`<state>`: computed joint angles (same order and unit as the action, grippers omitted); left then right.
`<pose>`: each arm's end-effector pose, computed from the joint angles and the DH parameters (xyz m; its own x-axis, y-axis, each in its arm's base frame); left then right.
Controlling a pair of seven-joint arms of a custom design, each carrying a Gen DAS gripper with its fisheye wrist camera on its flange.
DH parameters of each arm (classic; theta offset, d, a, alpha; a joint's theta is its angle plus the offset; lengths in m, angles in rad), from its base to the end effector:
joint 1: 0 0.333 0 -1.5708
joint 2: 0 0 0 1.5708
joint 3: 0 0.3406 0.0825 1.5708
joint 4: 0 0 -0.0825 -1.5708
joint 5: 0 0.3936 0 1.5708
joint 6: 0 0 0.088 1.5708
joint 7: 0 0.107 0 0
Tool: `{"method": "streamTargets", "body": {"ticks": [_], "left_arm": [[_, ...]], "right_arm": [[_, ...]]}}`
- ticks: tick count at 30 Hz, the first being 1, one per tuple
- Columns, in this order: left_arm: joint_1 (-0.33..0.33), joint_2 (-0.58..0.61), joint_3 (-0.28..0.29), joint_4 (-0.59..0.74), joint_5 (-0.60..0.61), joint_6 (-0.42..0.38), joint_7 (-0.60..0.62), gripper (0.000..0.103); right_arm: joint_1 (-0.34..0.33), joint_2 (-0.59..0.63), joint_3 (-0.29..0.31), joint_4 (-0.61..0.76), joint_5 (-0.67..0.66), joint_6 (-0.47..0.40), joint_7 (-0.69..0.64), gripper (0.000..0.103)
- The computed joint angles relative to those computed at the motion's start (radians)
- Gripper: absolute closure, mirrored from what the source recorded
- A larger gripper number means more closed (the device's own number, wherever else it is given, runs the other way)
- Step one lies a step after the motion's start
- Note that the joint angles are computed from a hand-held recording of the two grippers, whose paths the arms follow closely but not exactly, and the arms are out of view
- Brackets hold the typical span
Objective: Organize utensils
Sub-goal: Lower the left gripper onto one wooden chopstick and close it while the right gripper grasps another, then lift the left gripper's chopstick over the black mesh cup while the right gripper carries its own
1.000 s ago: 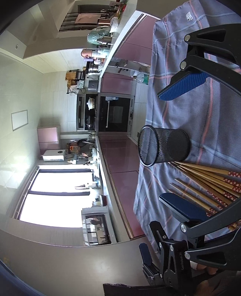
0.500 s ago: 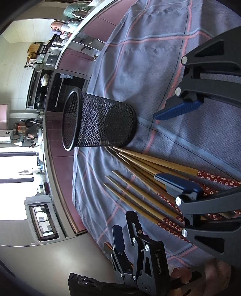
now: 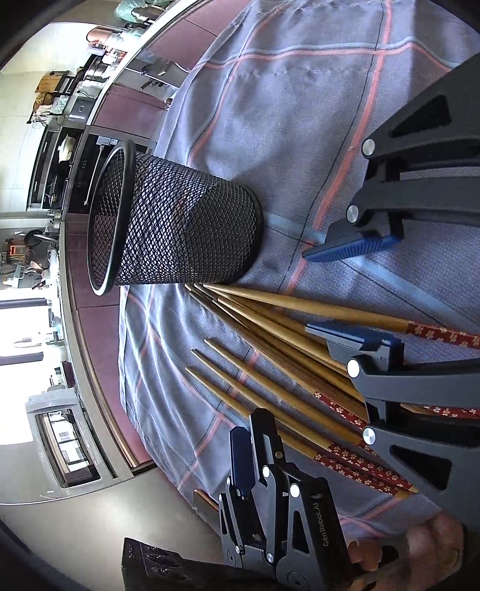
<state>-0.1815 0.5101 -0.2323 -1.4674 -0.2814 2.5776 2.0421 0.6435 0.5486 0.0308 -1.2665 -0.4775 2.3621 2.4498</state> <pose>0.7156 -0.2672 0.4781 -0.6109 -0.7866 0.0899 -0.6511 0.4345 -0.6223 0.6177 0.4779 0.5212 0.0590 -0.9958 -0.0699 -0.7859 -0.0031 -0.6184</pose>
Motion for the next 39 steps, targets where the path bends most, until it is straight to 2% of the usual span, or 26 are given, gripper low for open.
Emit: {"method": "streamTargets", "body": {"ticks": [2,3,4,5,10,15,17,18,20,26,32,36,39], "left_arm": [[0.003,0.019,-0.008,0.033,-0.008,-0.029,0.005,0.074],[0.007,0.019,-0.012,0.036,-0.018,-0.038,0.007,0.079],[0.008,0.022,-0.01,0.044,-0.02,-0.052,0.002,0.088],[0.003,0.032,-0.001,0.063,-0.012,-0.079,-0.013,0.089],[0.016,0.029,-0.005,0.063,-0.034,-0.098,-0.009,0.088],[0.004,0.028,0.005,0.057,-0.016,-0.081,-0.019,0.088],[0.001,0.029,0.008,0.06,-0.012,-0.082,-0.035,0.091],[-0.005,0.028,0.014,0.057,-0.005,-0.077,-0.049,0.092],[-0.016,0.024,0.023,0.051,0.015,-0.063,-0.072,0.094],[0.003,0.007,0.007,0.027,-0.003,-0.043,-0.081,0.095],[0.055,-0.028,-0.036,0.005,-0.093,-0.038,-0.005,0.095],[0.12,-0.047,-0.092,0.02,-0.238,-0.103,0.113,0.095],[0.141,-0.081,-0.107,0.009,-0.336,-0.11,0.202,0.095]], "right_arm": [[-0.003,0.009,0.002,0.015,0.007,-0.008,-0.007,0.072],[-0.003,0.014,0.004,0.025,0.011,-0.015,-0.014,0.073],[-0.004,0.017,0.004,0.03,0.015,-0.016,-0.019,0.075],[-0.005,0.018,0.005,0.03,0.019,-0.014,-0.021,0.076],[-0.013,0.012,0.006,0.02,0.037,-0.005,-0.019,0.084],[-0.014,0.031,0.003,0.049,0.045,-0.013,-0.028,0.086],[-0.023,0.03,0.009,0.043,0.062,0.007,-0.029,0.096],[-0.024,0.028,0.009,0.04,0.066,0.012,-0.026,0.098],[-0.024,0.018,0.006,0.023,0.066,0.023,-0.02,0.098],[-0.022,-0.022,0.002,-0.035,0.044,0.071,0.007,0.098],[-0.024,-0.09,0.004,-0.123,0.001,0.162,0.02,0.098],[-0.015,-0.124,-0.009,-0.143,-0.06,0.197,0.048,0.098],[-0.012,-0.145,-0.018,-0.153,-0.108,0.236,0.082,0.098]]}}
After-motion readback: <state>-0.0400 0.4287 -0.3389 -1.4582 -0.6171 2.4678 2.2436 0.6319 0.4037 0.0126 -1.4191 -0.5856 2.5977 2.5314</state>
